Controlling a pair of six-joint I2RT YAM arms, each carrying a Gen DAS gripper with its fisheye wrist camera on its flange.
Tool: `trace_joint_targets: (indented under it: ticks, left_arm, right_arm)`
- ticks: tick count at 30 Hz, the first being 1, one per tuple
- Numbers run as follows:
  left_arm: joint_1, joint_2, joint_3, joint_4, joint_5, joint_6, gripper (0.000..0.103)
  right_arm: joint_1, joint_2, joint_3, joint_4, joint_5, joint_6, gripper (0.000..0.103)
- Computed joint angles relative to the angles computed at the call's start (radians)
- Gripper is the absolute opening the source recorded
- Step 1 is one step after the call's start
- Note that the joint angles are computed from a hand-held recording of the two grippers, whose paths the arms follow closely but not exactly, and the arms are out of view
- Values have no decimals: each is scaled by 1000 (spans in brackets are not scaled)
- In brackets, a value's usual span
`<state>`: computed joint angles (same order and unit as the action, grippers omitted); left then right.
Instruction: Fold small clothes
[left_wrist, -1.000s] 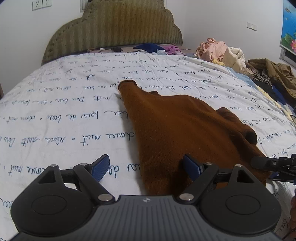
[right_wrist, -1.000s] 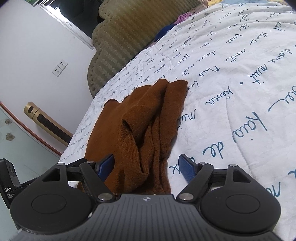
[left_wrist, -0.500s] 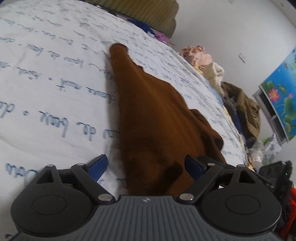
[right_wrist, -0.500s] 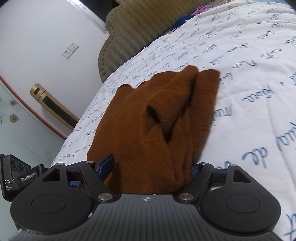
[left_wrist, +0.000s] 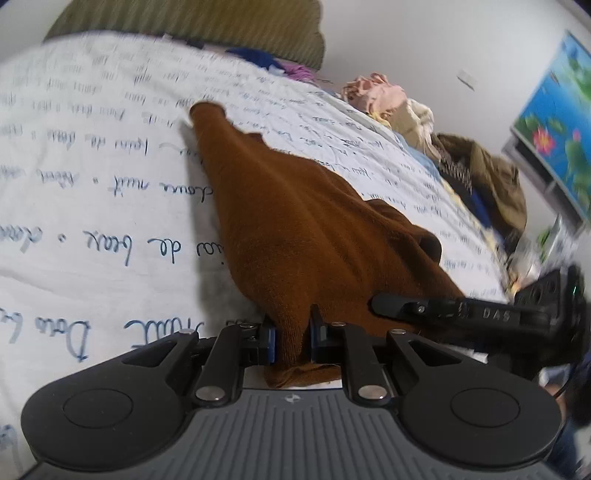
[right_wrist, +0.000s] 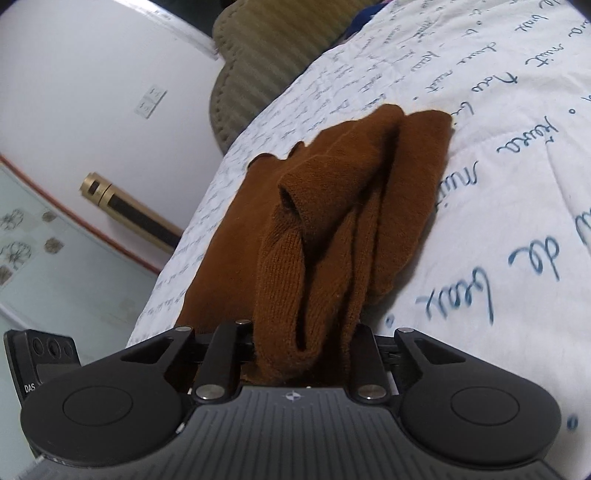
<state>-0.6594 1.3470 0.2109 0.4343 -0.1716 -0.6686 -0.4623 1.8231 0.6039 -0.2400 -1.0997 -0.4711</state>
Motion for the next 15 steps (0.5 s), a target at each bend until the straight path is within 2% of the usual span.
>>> trace_joint_targets:
  ticks: [3, 5, 6, 7, 9, 10, 11, 13, 15]
  left_arm:
    - [-91, -21, 24, -81, -129, 26, 20]
    - [-92, -41, 33, -111, -145, 49, 29]
    - [-73, -57, 36, -122, -133, 63, 32]
    - [-46, -69, 40, -127, -110, 75, 37]
    - [47, -74, 53, -118, -8, 110, 50]
    - [89, -57, 61, -90, 31, 122, 66]
    - [125, -29, 72, -54, 34, 128, 74]
    - [192, 25, 121, -46, 47, 137, 74]
    - [296, 81, 160, -19, 172, 144, 74]
  right_arm:
    - [-23, 15, 15, -33, 11, -6, 30]
    - [-36, 48, 48, -56, -12, 8, 40]
    - [-42, 51, 60, -61, -22, 22, 44]
    - [-42, 47, 67, -59, -25, 36, 53]
    - [-30, 33, 82, -34, -26, 75, 65]
    - [-19, 31, 90, -2, -23, 107, 72]
    - [-5, 36, 100, 38, -12, 145, 76]
    - [23, 62, 137, 106, 22, 223, 76]
    - [32, 101, 188, 125, 23, 267, 76]
